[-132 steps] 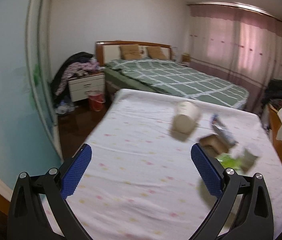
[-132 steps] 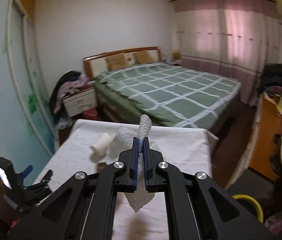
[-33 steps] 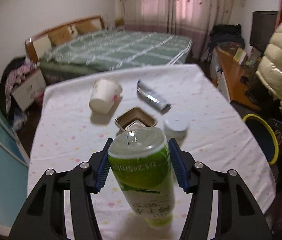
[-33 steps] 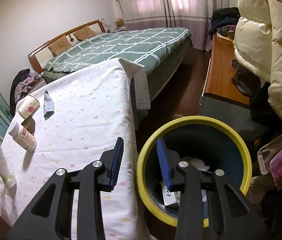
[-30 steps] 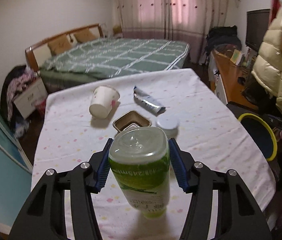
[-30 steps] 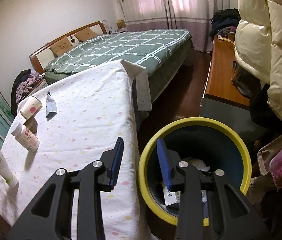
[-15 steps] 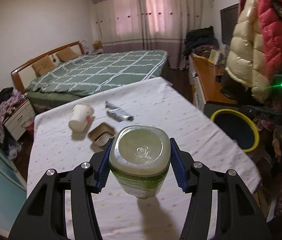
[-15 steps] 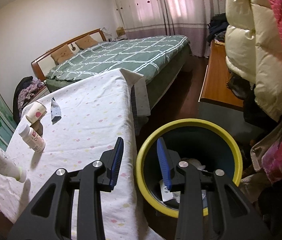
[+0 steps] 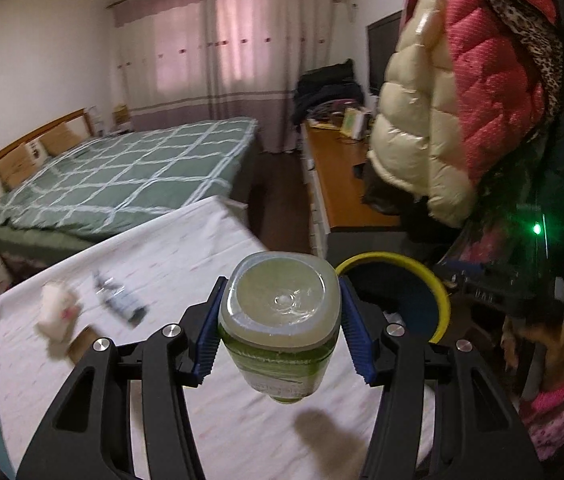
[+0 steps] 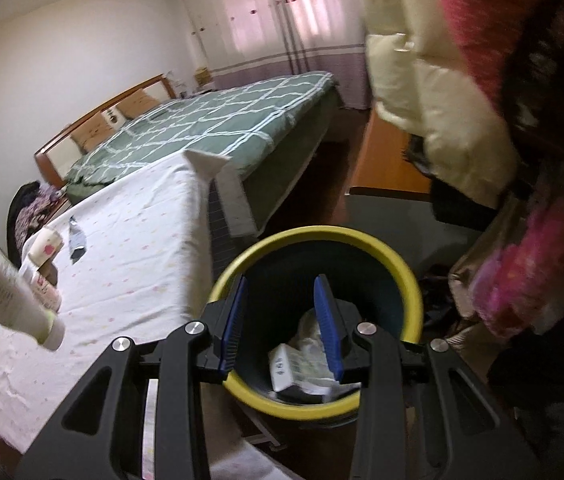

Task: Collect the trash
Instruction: 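Carry the bottle with the left tool into the bin and open, then reach the right tool to the white-and-blue toothpaste tube and grasp it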

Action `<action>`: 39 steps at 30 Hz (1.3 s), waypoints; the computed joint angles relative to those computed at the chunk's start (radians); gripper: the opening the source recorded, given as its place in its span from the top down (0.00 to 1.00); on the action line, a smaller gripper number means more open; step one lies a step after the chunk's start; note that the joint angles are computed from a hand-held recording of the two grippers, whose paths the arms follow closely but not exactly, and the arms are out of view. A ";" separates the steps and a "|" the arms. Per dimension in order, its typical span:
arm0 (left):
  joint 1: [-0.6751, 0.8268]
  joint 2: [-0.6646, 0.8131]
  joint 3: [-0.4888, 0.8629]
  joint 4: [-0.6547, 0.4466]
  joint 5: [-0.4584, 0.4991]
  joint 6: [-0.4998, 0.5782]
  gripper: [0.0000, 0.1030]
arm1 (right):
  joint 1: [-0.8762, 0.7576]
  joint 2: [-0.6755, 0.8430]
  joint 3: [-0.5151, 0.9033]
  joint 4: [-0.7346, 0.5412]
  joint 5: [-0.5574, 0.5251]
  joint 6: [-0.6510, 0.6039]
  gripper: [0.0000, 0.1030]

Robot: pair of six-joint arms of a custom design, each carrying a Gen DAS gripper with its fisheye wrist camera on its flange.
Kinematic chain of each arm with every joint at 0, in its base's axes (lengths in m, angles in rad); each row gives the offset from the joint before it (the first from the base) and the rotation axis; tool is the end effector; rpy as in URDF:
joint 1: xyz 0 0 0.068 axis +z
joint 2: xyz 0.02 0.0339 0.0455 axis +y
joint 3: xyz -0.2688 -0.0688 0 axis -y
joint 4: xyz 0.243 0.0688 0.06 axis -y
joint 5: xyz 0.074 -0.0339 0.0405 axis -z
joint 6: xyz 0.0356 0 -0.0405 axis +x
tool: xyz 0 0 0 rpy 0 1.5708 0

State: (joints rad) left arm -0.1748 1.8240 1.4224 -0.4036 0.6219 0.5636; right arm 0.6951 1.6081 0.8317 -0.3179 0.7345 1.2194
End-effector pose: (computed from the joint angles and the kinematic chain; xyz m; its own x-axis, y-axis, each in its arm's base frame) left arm 0.3960 -0.0910 0.2598 -0.3123 0.4961 -0.8102 0.8349 0.5503 0.0151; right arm 0.2391 0.1684 0.1654 -0.4595 0.5241 -0.7170 0.5584 0.7983 0.2256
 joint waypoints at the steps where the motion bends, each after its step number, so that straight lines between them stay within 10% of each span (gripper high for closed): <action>1: -0.032 0.014 0.017 -0.001 -0.004 -0.016 0.48 | -0.001 -0.014 -0.016 -0.003 0.002 0.011 0.68; 15: -0.343 0.297 0.184 0.048 -0.160 -0.148 0.48 | -0.022 -0.106 -0.161 0.015 -0.008 0.101 0.66; 19: -0.361 0.328 0.183 0.082 -0.194 -0.175 0.31 | -0.017 -0.105 -0.157 0.007 -0.005 0.109 0.63; 39: 0.272 0.081 -0.066 0.237 -0.044 -0.159 0.14 | 0.002 0.305 0.306 0.097 -0.139 -0.173 0.63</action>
